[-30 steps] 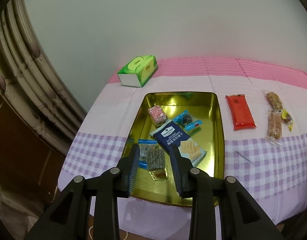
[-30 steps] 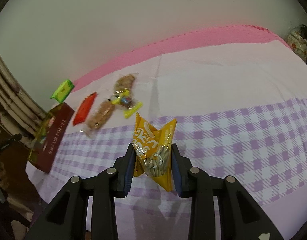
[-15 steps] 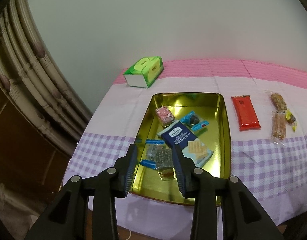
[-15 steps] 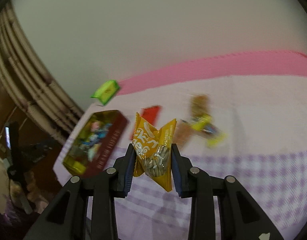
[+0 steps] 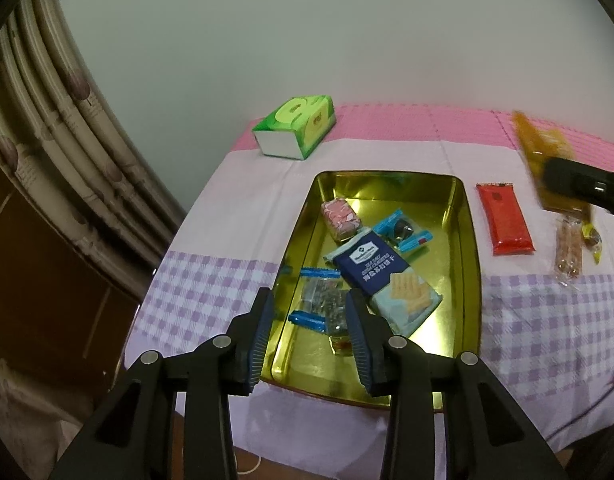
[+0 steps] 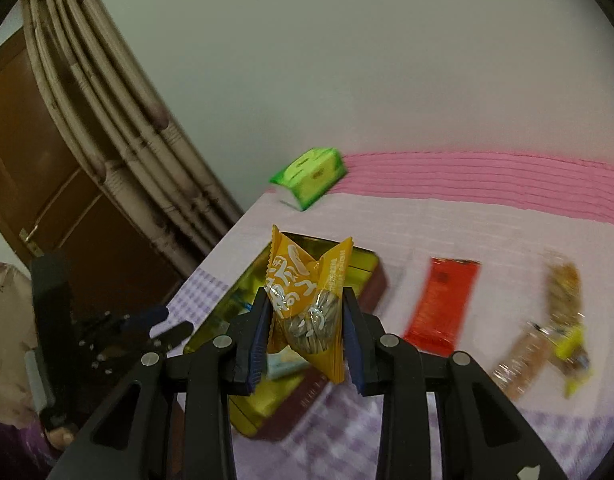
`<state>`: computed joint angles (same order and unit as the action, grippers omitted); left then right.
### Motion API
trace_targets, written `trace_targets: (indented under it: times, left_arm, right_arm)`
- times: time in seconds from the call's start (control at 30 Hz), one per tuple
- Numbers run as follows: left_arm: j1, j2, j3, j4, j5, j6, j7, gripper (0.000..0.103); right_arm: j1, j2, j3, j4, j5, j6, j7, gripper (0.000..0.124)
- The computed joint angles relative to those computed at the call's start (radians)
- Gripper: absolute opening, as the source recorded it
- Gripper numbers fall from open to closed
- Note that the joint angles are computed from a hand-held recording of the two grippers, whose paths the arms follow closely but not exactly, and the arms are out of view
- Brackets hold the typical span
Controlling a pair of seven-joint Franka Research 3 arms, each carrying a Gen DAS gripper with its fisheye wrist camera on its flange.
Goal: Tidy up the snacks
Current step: 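Carry the yellow snack bag over the gold tray and release it with the right gripper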
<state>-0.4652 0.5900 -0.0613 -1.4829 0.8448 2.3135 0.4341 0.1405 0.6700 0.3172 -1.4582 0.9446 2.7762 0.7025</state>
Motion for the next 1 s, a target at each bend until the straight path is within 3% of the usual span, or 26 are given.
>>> trace_targets:
  times: [0.13, 0.33, 0.73, 1.0]
  left_arm:
    - [0.013, 0.007, -0.004, 0.004, -0.023, 0.002, 0.011, 0.038]
    - [0.024, 0.017, -0.005, 0.009, -0.051, 0.002, 0.03, 0.039]
    - [0.039, 0.032, -0.005, 0.021, -0.102, 0.001, 0.058, 0.039]
    - [0.043, 0.035, -0.007, 0.022, -0.124, 0.0, 0.067, 0.039]
  right_arm:
    - [0.062, 0.097, -0.049, 0.133, -0.106, -0.059, 0.116, 0.031]
    - [0.09, 0.203, -0.06, 0.269, -0.214, -0.117, 0.229, 0.031]
    - [0.114, 0.32, -0.075, 0.43, -0.337, -0.186, 0.363, 0.032]
    - [0.121, 0.346, -0.08, 0.464, -0.375, -0.198, 0.398, 0.034]
